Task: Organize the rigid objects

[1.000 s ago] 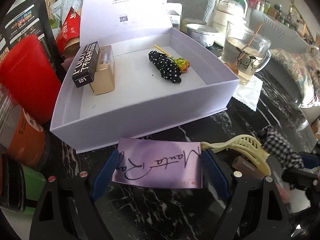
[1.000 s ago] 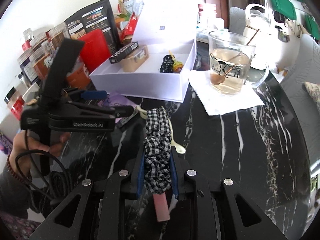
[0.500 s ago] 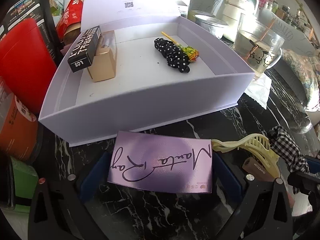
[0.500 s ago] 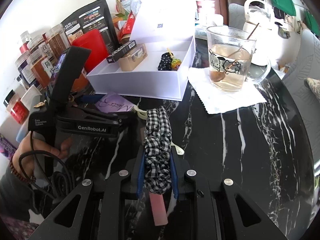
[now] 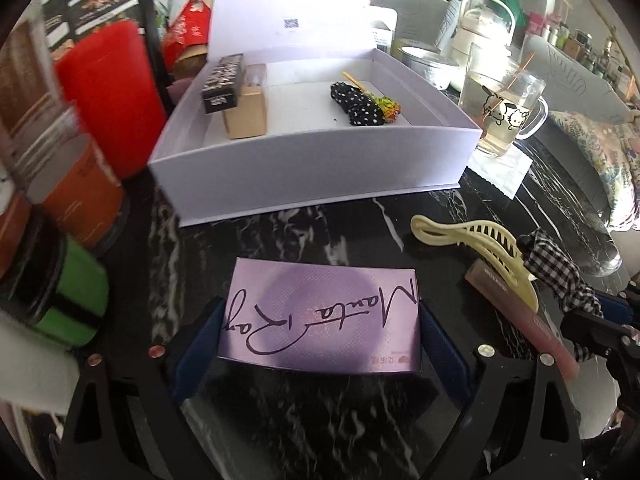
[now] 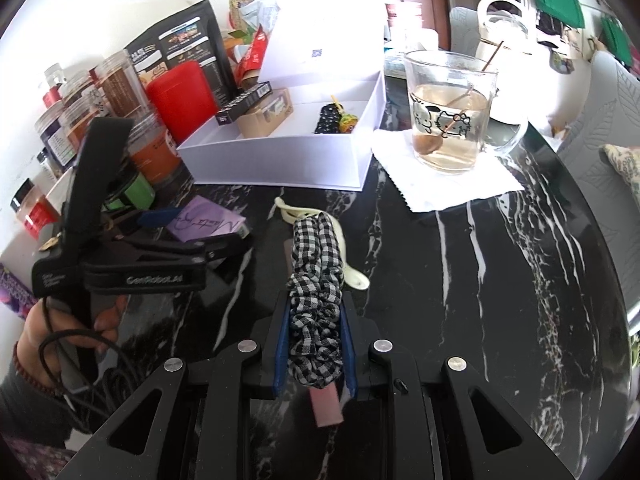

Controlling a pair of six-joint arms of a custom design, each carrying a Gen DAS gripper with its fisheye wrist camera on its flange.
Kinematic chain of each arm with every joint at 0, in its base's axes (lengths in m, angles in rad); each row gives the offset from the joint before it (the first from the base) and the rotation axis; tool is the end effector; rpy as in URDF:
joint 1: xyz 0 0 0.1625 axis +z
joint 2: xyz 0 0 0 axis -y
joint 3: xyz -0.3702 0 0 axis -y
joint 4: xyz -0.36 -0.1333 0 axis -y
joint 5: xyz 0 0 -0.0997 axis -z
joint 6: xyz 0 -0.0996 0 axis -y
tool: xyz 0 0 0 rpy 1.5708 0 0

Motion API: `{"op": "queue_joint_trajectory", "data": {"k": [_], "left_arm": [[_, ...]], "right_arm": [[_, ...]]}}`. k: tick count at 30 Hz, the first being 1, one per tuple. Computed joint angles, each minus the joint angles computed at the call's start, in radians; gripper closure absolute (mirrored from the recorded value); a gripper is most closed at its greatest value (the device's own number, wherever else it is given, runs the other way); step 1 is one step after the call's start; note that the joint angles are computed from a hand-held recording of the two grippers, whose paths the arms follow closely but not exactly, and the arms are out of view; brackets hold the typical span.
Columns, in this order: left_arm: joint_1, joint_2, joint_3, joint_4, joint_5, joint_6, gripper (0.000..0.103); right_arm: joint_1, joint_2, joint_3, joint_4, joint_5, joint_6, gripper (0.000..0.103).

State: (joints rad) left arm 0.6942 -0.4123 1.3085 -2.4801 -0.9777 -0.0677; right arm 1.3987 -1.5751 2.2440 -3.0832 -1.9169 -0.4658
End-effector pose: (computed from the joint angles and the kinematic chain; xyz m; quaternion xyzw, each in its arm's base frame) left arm -0.3900 -0.5706 -0.0516 0.3746 0.8799 -0.1385 0.2574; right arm 0.0266 -0.4280 0.3216 0.0618 -0.8994 0.3336 0.2756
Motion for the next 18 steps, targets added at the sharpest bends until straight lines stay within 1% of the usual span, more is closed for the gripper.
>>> {"op": "queue_joint_trajectory", "data": {"k": [1, 6, 10, 18], "left_arm": [[-0.004, -0.005, 0.008, -0.005, 0.007, -0.007, 0.009], [-0.027, -0.087, 0.123, -0.057, 0.036, -0.051, 0.009], [-0.042, -0.127, 0.184, -0.081, 0.058, -0.087, 0.009], [-0.048, -0.173, 0.263, -0.076, 0.052, -0.163, 0.009]], "right_arm": [[0.001, -0.002, 0.006, -0.003, 0.002, -0.002, 0.081], [0.005, -0.007, 0.027, -0.004, 0.013, -0.007, 0.081], [0.004, -0.013, 0.045, -0.006, 0.029, -0.006, 0.081], [0.01, -0.008, 0.067, 0.001, 0.042, -0.009, 0.081]]}}
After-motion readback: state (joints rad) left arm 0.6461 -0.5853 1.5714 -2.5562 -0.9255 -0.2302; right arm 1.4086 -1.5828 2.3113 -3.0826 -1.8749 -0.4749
